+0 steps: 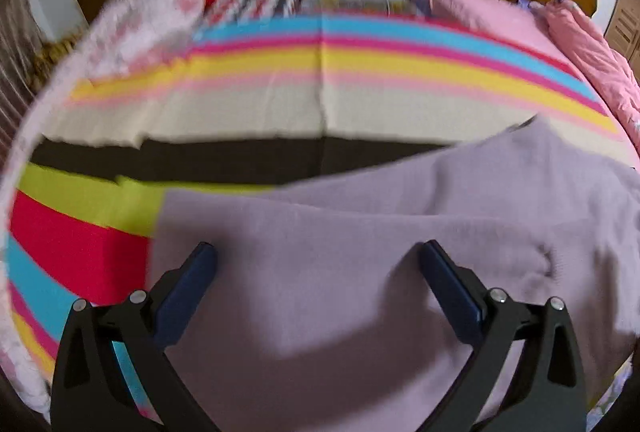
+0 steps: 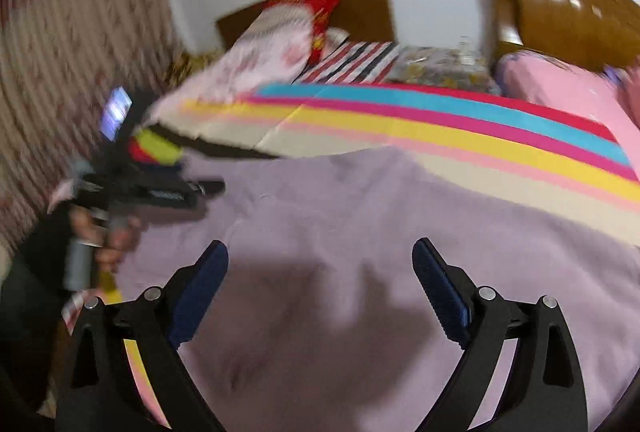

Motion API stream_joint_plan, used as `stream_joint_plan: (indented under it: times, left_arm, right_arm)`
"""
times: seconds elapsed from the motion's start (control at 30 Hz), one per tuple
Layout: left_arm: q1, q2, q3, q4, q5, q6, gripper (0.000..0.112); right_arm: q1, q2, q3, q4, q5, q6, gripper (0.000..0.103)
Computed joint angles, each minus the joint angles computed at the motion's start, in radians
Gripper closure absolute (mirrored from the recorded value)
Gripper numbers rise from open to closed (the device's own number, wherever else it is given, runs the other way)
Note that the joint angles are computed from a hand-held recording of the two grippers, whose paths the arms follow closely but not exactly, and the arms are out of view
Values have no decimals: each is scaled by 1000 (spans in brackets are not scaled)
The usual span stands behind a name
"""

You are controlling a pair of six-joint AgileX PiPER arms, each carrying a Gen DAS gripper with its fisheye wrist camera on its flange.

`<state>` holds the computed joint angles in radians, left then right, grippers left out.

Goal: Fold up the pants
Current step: 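Smooth the folded lilac pants with both open grippers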

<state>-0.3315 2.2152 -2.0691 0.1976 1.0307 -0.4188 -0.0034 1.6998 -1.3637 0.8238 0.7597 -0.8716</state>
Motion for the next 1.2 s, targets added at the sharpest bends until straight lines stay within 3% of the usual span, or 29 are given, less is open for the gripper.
stream_joint_plan:
  times: [0.07,0.17,0.23,0.3,0.4,0.47,0.53,0.6,0.77,0.93,1.03,1.1,1.2]
  left_arm:
    - [10,-29,58,-10,-61,2,11]
    - [-15,-49,86,60,-61,-61,11]
    - [-66,-90,143,172,-58,-154,11]
    - [-127,-172,271,277,-121,-250,11]
    - [-193,-256,416,345,-179,-356,11]
    - [-223,-272,473,360,-195,-395,11]
    - [-246,-260,500,390,-191,-431,11]
    - [-259,-287,571,464,-246,-520,11]
    - [-239,-289,579,422,-274,-497,11]
    - [-240,-297,600,434,-289,-517,11]
    - [-240,-297,601,437,-290,-520,11]
    - [-232,-293,597,434,-295,-511,11]
    - [-231,-296,601,433,-299,-511,11]
  right_arm:
    - [-91,-84,82,-16,-36,-19,13]
    - [-284,-174,182,29,-28,-26,13]
    - [-462,-202,243,160,48,-91,13]
    - [-654,-208,300,225,145,-109,13]
    - [-886,-166,365,286,290,-142,19]
    - [-958,-121,391,301,344,-155,23]
    - [-972,-69,391,287,363,-135,25]
    - [-962,-43,395,312,361,-162,26]
    - [-893,-16,355,325,333,-171,26]
    - [-800,1,283,228,331,-36,24]
    - [-719,-23,245,125,263,60,21]
    - [-725,-11,225,123,282,114,20]
    - [-748,8,210,137,244,170,31]
